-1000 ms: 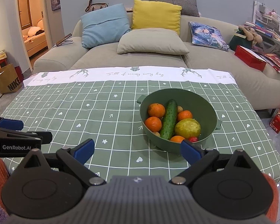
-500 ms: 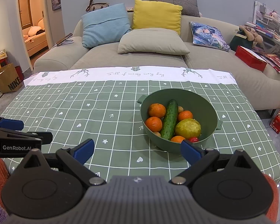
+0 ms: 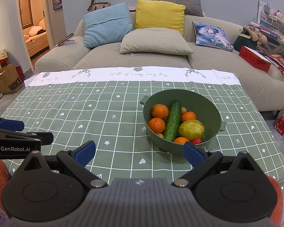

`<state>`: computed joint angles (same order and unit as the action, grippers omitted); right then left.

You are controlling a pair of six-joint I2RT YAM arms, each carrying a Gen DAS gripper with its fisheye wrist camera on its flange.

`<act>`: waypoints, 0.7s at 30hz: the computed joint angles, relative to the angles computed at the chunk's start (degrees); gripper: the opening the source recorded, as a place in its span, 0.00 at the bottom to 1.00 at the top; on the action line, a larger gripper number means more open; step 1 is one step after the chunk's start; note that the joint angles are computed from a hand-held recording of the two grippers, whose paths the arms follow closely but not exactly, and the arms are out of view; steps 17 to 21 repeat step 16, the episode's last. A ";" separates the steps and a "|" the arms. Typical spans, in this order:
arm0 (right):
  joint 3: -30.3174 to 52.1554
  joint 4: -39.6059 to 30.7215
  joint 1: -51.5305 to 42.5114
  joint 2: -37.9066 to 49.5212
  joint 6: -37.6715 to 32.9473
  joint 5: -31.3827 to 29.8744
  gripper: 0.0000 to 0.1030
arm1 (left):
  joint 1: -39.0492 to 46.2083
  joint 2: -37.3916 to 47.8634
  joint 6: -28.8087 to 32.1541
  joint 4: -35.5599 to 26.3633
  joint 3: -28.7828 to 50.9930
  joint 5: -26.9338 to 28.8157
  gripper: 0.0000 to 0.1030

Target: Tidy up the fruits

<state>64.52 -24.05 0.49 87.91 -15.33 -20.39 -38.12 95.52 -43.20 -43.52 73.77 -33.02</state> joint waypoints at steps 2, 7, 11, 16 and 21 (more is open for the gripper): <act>0.02 0.00 0.02 0.01 0.00 0.01 0.93 | -0.22 -0.12 0.45 0.18 0.04 -0.11 0.87; -0.01 -0.03 -0.03 0.03 0.02 -0.02 0.93 | -0.42 0.01 0.70 -0.04 0.44 -0.30 0.87; -0.56 0.11 0.26 -0.24 0.32 0.16 0.93 | -0.49 -0.09 0.69 0.13 0.30 -0.22 0.87; -0.63 -0.51 0.32 -0.11 0.07 0.10 0.93 | -0.18 -0.17 0.85 0.48 0.03 0.23 0.87; -0.63 -0.51 0.32 -0.11 0.07 0.10 0.93 | -0.18 -0.17 0.85 0.48 0.03 0.23 0.87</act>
